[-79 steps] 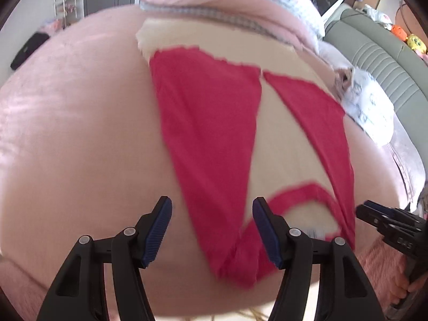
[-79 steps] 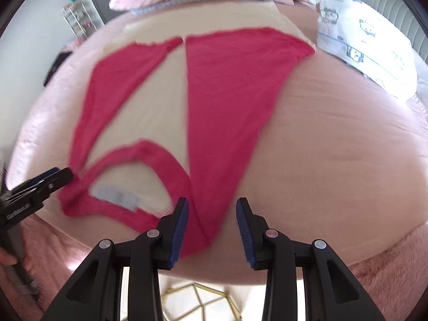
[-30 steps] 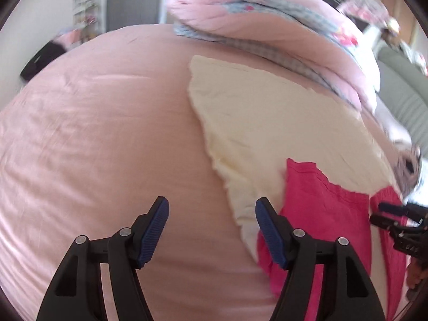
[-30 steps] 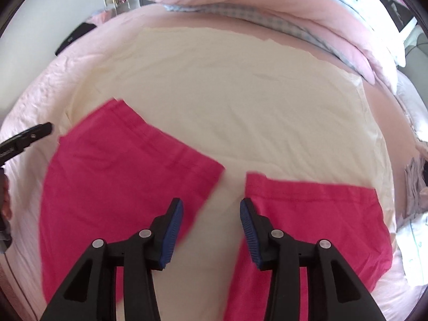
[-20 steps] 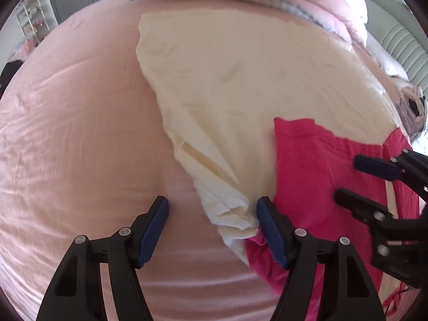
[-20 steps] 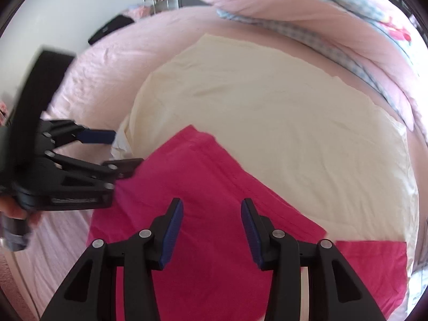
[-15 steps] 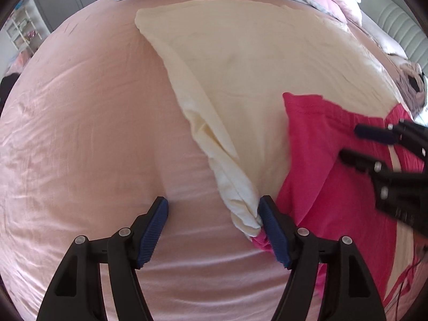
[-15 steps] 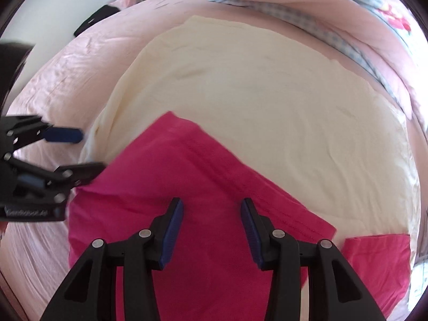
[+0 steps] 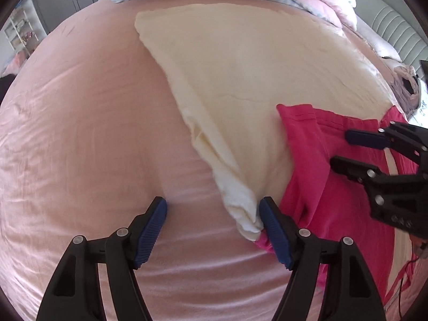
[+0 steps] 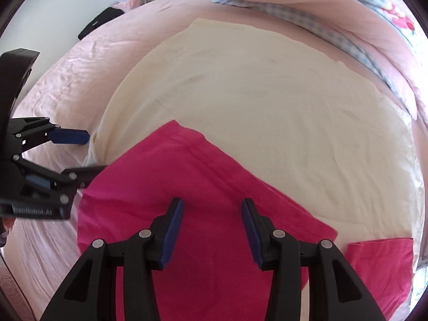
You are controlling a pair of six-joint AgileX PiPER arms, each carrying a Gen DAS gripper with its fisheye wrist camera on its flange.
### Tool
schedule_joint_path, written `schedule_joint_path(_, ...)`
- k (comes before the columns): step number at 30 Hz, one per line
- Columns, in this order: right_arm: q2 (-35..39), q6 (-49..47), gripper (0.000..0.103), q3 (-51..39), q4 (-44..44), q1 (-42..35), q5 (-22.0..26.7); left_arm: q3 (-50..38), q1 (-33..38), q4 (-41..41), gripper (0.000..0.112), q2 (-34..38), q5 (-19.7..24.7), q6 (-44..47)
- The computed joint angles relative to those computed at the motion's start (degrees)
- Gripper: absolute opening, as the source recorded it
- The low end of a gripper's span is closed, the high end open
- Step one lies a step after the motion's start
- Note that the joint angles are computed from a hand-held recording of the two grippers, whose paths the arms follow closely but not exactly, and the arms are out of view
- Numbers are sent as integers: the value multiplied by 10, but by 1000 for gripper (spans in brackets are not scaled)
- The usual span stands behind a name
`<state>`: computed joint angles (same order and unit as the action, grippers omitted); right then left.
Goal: Fold clothes
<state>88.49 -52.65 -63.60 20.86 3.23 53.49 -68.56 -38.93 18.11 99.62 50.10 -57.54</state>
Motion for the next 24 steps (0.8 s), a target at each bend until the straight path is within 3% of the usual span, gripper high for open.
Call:
schedule_joint_path(5,-19,34,44,25,-50,14,-55,18,-28,7,73,-26,40,-1)
schedule_joint_path(10,-10,73,45,13,-111,4,-81,68,-14,-20,73,-88,3,-16)
schedule_joint_path(12,1,78,47,-2,-113,-8,-73,84,-35,21,72,-113,0,-77)
schedule_joint_path(14,-6,100,47,5,-136,-7,-90,83,-78,90,72,-124,33,-144)
schedule_joint_path(17,-4,121,47,-4,-158,-10,-100,110,-104,126,72,-151,-23,-184)
schedule_joint_path(19,1,94,47,-14,-139,-39,-96,92,-88,109,72,-126,-67,-148)
schedule_joint_path(20,-2,63,47,-19,-103,-55,-78,69,-89,93,72,-108,-59,-127)
schedule_joint_path(22,-7,16,47,-22,-51,-84,-48,3,-65,54,73,-54,-3,-63)
schedule_joint_path(24,-14,-7,48,10,-69,-90,-79,18,-60,33,75,-71,1,-87)
